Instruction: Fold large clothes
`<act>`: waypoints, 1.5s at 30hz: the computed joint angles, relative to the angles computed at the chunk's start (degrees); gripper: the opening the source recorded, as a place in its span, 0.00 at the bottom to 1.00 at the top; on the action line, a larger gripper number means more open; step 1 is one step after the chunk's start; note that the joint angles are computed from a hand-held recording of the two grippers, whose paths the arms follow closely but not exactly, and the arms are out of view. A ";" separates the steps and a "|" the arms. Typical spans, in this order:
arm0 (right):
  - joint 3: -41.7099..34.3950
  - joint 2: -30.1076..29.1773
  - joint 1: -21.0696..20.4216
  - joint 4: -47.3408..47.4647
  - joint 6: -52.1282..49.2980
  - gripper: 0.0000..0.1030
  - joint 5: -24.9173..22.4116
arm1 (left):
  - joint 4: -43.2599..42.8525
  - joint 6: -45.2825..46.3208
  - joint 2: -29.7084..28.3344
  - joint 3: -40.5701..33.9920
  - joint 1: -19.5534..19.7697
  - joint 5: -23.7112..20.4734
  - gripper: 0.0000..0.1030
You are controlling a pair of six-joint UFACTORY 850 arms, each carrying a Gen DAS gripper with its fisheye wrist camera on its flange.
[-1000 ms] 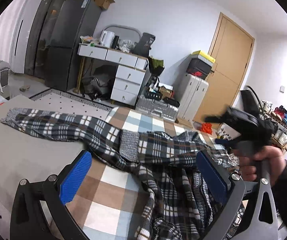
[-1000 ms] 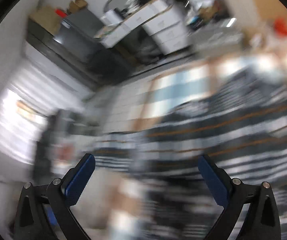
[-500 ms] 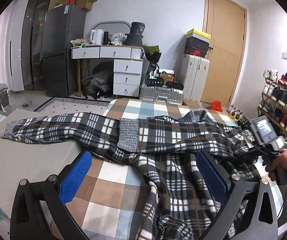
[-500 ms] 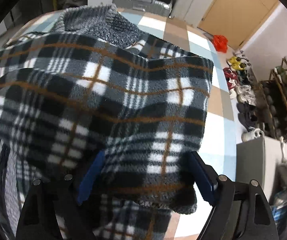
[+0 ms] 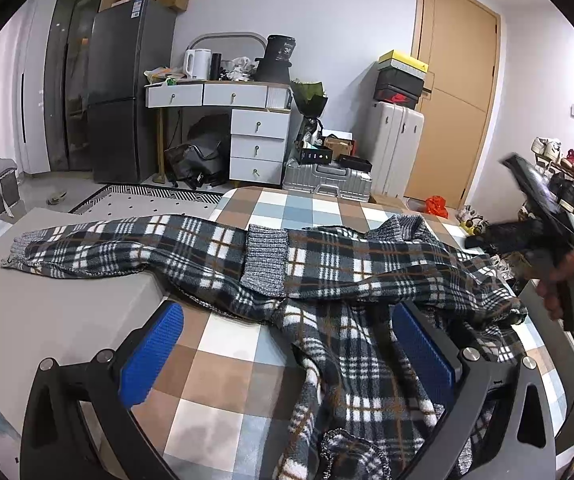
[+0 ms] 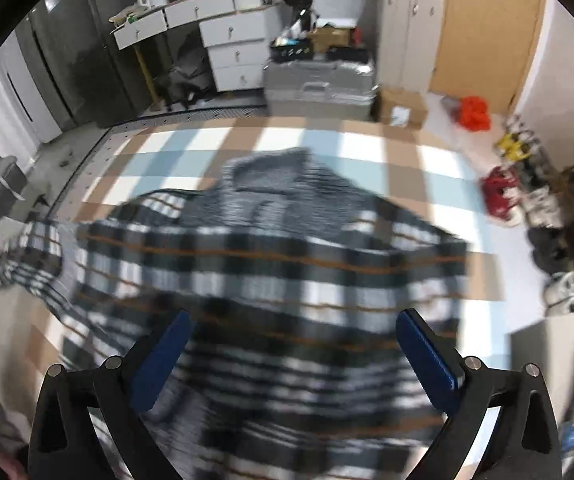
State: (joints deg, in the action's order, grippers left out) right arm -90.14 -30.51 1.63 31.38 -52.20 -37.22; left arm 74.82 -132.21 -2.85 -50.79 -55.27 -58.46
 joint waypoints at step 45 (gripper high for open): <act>30.77 19.12 -18.29 38.56 -33.73 1.00 -38.23 | -0.55 -6.04 7.09 6.72 4.06 7.00 0.99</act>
State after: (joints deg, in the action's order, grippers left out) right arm -59.37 -11.39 -16.67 69.93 -85.93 -75.45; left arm 74.27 -138.25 4.24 -44.07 -51.21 -51.46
